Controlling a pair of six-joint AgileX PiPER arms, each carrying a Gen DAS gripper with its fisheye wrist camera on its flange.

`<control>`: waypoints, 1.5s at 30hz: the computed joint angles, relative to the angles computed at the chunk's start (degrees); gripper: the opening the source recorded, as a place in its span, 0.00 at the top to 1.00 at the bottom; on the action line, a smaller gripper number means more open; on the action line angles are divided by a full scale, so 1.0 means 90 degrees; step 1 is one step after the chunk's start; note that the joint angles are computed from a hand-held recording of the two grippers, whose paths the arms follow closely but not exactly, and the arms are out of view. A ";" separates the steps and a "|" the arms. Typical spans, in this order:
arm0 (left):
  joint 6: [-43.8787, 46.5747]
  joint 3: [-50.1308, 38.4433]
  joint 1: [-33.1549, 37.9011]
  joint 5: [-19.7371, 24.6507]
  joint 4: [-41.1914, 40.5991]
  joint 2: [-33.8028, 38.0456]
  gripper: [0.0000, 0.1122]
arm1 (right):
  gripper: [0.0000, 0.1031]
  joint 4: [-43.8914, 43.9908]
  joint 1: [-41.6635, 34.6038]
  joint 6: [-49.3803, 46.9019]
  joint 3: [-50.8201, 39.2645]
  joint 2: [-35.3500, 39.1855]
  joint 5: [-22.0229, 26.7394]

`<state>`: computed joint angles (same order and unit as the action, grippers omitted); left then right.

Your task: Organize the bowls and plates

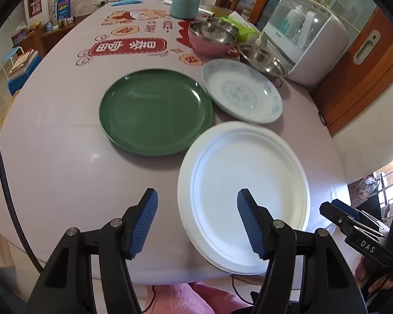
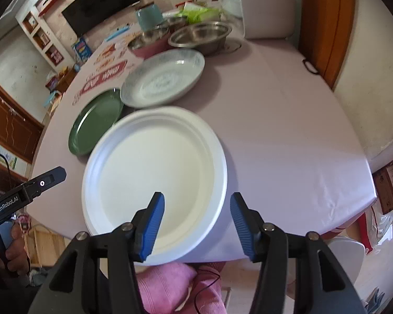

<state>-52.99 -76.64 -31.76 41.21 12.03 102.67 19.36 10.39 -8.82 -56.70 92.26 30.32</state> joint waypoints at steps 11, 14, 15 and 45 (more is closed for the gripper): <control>0.1322 -0.0308 0.0371 0.0395 -0.0258 -0.0373 0.42 | 0.40 -0.0852 0.0562 0.1774 0.0126 -0.0506 -0.0273; 0.1864 -0.0452 0.0530 0.0508 -0.0453 -0.0421 0.39 | 0.39 -0.1263 0.0788 0.2465 0.0080 -0.0559 -0.0305; 0.2139 -0.0524 0.0613 0.0554 -0.0605 -0.0427 0.38 | 0.39 -0.1377 0.0850 0.2666 0.0055 -0.0565 -0.0310; 0.5489 -0.5800 0.2005 0.3133 -0.1794 0.2355 0.27 | 0.33 -0.1286 0.0721 0.3877 -0.1638 0.0851 -0.0735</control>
<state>-3.59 -128.85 -13.72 69.40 -4.11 123.87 7.79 16.88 26.07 -71.45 99.92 23.71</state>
